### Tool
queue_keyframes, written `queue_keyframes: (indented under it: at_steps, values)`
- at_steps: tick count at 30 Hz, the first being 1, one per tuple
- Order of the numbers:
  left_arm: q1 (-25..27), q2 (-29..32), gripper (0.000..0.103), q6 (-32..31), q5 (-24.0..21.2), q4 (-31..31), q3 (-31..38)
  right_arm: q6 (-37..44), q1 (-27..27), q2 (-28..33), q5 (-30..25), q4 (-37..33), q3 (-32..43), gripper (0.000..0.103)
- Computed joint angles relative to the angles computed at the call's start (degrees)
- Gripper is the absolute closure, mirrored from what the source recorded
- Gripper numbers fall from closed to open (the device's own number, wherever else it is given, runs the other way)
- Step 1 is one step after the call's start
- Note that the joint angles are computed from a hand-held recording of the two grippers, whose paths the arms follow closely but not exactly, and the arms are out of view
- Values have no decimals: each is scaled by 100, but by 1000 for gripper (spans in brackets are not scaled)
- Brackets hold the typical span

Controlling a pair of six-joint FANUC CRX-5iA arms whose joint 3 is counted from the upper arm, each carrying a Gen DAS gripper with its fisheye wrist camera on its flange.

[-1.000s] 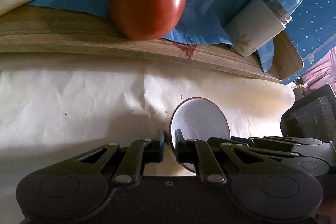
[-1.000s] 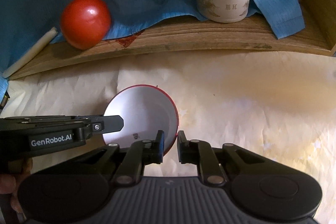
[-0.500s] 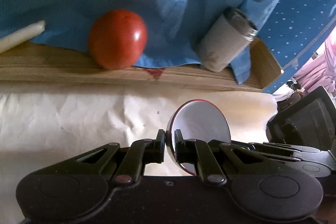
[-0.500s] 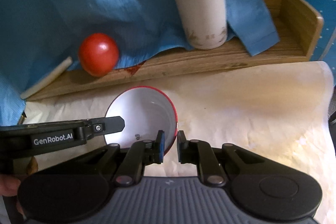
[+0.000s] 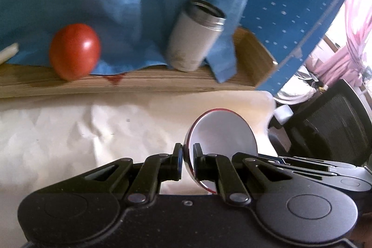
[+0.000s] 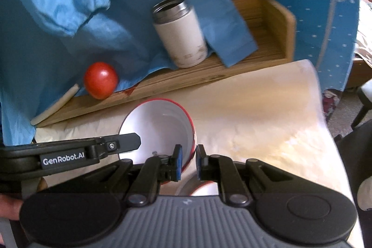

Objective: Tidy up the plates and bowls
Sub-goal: 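Lift the second white bowl with both tools toward the steel bowl, then lower the white bowl into the first white bowl and open both tools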

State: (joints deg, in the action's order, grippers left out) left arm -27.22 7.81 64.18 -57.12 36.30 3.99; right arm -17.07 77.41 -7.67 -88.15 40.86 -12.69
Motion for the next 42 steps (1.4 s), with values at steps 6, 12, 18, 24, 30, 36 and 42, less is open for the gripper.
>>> queue_keyframes:
  at_steps: [6,12,18,24,30,36,42]
  values:
    - [-274,-15,94,59,-39,-65,43,-401,359,-398,-294,68,-333,90]
    - [-472,11,94,235,-140,-246,116,-752,721,-793,-426,36,-715,90]
    - [-565,18,94,475,-343,-463,153,-1007,988,-1064,-427,-166,-925,89]
    - [-616,8,94,755,-553,-723,185,-1160,1124,-1240,-337,-298,-1056,89]
    - [-675,-1,94,1014,-769,-1042,274,-1300,1181,-1365,-194,-467,-1154,89]
    - [-715,-26,94,1157,-840,-1174,280,-1407,1210,-1458,-117,-541,-1229,89]
    - [-741,-37,94,1300,-843,-1261,278,-1441,1204,-1501,-59,-539,-1277,88]
